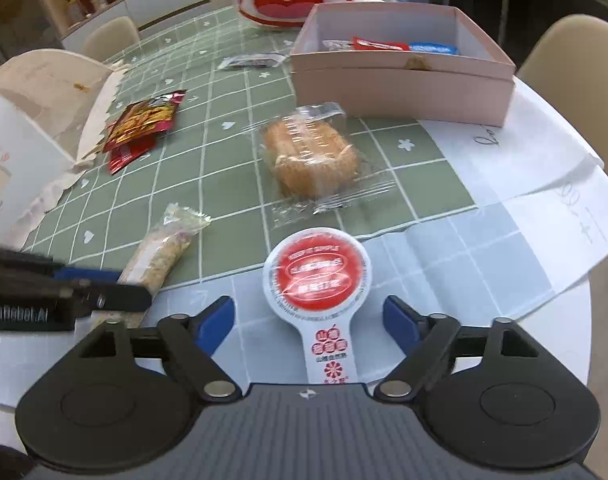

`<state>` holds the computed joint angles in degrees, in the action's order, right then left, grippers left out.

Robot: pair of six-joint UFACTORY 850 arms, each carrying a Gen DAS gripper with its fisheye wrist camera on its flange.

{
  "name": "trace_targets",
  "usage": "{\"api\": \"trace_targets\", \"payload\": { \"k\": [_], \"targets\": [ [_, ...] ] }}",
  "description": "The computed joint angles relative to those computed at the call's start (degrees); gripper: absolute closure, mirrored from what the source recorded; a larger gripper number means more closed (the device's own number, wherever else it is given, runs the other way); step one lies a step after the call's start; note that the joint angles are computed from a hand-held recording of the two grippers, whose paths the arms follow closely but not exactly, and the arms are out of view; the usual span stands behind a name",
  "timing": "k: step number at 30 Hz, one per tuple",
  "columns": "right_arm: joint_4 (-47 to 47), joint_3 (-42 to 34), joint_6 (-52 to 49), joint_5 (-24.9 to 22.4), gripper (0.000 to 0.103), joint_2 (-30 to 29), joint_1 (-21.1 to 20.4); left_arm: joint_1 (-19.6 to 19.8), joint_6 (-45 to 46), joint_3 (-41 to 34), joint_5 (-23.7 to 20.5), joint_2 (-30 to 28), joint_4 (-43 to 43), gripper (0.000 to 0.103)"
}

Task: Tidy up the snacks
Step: 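Lift the granola bar with the left tool while right tool lifts the jelly cup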

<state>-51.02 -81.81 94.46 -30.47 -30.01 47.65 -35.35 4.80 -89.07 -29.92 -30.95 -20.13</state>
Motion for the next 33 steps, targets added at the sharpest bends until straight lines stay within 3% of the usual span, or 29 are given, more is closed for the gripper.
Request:
{"api": "trace_targets", "payload": {
  "k": [4, 10, 13, 14, 17, 19, 25, 31, 33],
  "targets": [
    [-1.53, -0.20, -0.57, 0.89, 0.000, -0.71, 0.25, -0.68, -3.34, -2.79, -0.99, -2.09, 4.43, 0.067],
    [-0.24, -0.08, -4.72, 1.50, 0.000, -0.62, 0.08, -0.96, -4.18, -4.31, -2.31, -2.97, 5.90, 0.068],
    [4.57, -0.07, -12.29, 2.72, 0.000, -0.17, -0.61, -0.68, -3.93, -4.47, -2.80, -3.07, 4.55, 0.068],
    [4.48, 0.33, -12.29, 2.86, 0.005, 0.23, -0.60, -0.55, -4.09, -4.23, -2.55, -2.96, 3.90, 0.068],
    [-4.67, 3.34, -1.78, 3.03, 0.007, 2.18, 0.15, -0.47, -4.24, -3.82, -2.10, -2.74, 3.37, 0.068],
    [-10.58, 4.51, 4.01, 0.76, 0.007, 2.80, 1.06, -0.70, -4.52, -3.55, -1.67, -2.56, 4.31, 0.068],
    [-12.22, 4.40, 3.60, -0.94, 0.009, 2.53, 1.05, -1.67, -6.74, -2.55, -0.01, -1.99, 8.66, 0.067],
    [-7.36, 1.01, -2.57, -0.24, 0.022, -0.24, -0.06, -1.73, -7.20, -1.80, 0.89, -1.58, 9.11, 0.067],
    [-7.08, 0.67, -3.30, -1.22, 0.040, -0.28, 0.04, -1.90, -7.97, -1.81, 0.94, -1.56, 9.95, 0.067]
  ]
}}
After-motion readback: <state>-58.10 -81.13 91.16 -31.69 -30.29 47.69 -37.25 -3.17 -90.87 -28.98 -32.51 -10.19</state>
